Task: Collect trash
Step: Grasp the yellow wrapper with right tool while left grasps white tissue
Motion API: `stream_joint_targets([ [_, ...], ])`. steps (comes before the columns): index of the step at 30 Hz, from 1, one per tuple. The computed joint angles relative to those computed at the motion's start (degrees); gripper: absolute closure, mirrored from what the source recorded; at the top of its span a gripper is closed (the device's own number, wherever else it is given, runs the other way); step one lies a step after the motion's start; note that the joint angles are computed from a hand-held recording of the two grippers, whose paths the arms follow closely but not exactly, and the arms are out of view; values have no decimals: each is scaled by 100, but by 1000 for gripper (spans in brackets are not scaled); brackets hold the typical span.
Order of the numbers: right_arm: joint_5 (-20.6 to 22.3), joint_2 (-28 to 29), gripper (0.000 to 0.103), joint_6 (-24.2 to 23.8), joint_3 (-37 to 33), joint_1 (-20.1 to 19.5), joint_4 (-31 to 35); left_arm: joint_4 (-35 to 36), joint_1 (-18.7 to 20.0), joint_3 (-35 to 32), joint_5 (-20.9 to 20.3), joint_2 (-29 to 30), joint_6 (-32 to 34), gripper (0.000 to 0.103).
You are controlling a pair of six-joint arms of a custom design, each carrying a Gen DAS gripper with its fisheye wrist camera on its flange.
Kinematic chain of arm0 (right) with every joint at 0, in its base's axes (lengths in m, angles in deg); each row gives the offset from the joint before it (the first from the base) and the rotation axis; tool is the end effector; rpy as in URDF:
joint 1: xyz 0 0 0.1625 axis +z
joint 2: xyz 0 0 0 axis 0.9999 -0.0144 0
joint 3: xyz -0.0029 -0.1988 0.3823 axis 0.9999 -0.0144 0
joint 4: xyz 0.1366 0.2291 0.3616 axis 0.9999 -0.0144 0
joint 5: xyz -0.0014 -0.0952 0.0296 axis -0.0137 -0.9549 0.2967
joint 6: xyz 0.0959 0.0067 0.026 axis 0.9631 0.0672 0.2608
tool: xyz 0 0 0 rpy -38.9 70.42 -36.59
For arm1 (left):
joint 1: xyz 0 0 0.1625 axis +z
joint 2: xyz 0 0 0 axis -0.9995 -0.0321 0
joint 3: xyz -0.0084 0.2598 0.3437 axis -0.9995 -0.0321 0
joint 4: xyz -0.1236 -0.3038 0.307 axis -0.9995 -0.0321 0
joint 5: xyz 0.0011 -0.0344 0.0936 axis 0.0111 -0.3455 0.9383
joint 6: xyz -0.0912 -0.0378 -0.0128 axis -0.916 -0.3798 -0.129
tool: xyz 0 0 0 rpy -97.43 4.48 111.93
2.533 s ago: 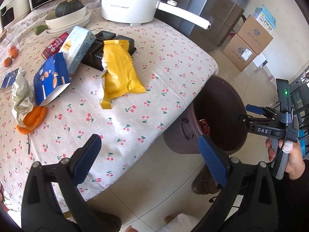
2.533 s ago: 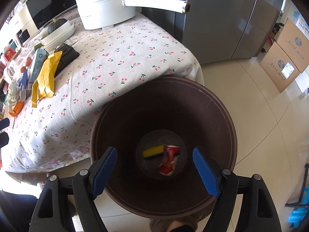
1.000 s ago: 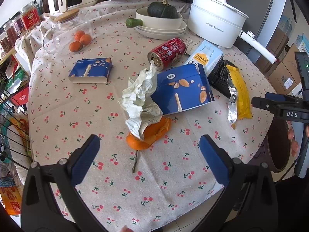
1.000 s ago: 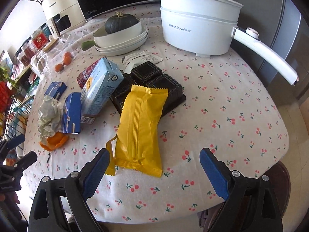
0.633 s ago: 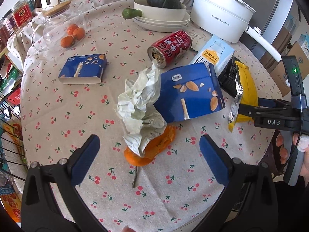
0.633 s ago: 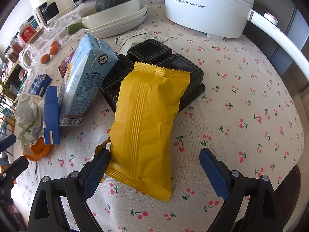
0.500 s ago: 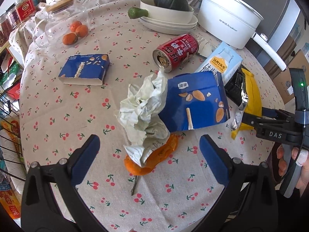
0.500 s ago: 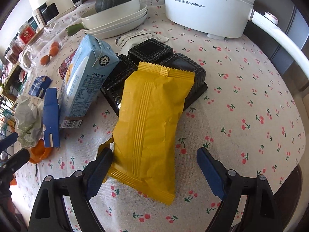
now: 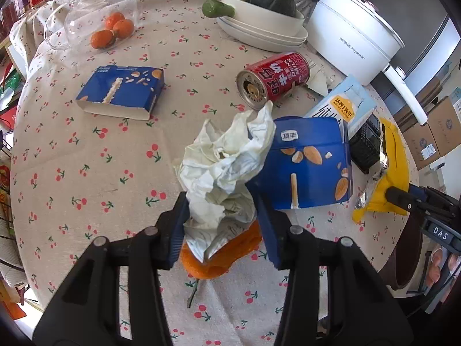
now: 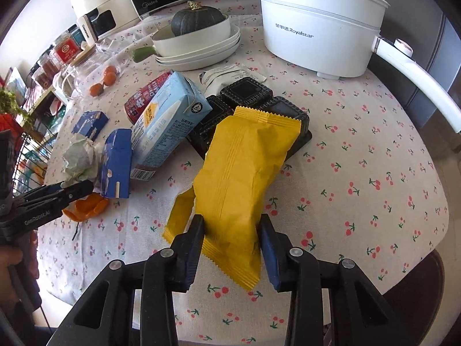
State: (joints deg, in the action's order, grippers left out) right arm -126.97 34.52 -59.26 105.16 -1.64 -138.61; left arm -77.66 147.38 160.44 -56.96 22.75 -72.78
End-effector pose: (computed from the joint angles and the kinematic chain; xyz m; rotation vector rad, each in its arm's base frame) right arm 0.0580 -0.9156 0.1772 1.1019 -2.4487 0.1000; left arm -0.2038 -0.7619 0.0068 -0.4237 2.2808 -0.8496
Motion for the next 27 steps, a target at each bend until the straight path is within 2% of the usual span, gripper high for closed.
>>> stream_joint_targets([
  [5, 230, -243, 69, -85, 169, -29, 89, -326, -143, 178, 245, -92, 135, 58],
  [11, 402, -442, 69, -5, 191, -89, 257, -594, -299, 356, 289, -177, 241, 58],
  [19, 515, -566, 69, 102, 28, -198, 347, -836, -481, 285, 202, -54, 601, 58],
  [27, 505, -745, 69, 109, 0, -359, 354, -1370, -669, -32, -77, 293, 1291, 58],
])
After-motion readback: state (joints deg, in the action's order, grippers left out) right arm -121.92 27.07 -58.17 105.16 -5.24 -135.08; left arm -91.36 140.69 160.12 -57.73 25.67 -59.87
